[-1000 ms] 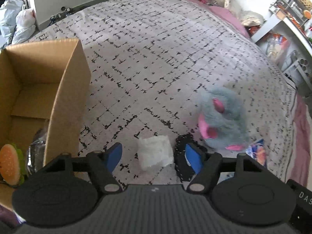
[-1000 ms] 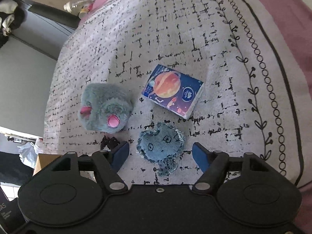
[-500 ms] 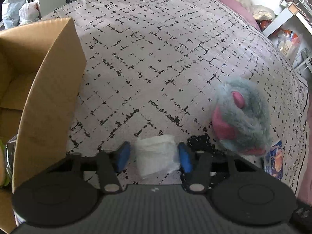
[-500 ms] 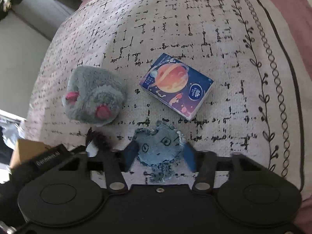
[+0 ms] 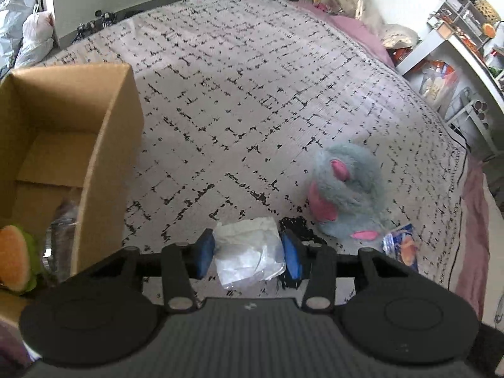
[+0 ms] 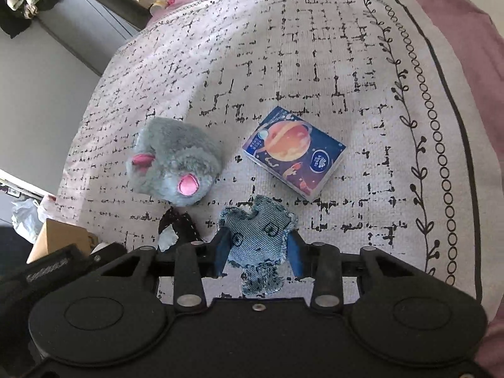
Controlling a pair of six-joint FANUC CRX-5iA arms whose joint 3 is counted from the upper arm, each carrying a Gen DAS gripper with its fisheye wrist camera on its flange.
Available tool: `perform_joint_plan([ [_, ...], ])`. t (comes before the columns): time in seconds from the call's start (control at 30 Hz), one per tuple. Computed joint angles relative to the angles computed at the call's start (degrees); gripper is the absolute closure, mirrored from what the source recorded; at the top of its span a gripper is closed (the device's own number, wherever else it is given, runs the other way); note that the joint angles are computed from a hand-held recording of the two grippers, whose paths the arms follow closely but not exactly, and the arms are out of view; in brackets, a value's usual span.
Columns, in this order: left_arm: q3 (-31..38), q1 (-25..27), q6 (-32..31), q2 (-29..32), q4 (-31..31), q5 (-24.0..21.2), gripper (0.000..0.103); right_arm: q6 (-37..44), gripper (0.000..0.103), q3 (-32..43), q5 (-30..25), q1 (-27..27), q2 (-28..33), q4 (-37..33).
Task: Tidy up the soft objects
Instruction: 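Grasp the white cloth with the left gripper while the right grasps the denim patch plush, then carry the white cloth into the box and open the left gripper while the right carries the denim patch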
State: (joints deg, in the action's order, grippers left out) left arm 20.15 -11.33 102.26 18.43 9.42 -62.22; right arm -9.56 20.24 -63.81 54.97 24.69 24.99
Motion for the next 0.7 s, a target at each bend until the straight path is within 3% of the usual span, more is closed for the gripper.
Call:
perform_joint_plan([
  [0.7, -4.34, 7.71, -8.63, -9.31, 6.45, -1.46, 0.057, -2.43, 0.065, -0.47, -2.83, 3.64, -1.97, 6.41],
])
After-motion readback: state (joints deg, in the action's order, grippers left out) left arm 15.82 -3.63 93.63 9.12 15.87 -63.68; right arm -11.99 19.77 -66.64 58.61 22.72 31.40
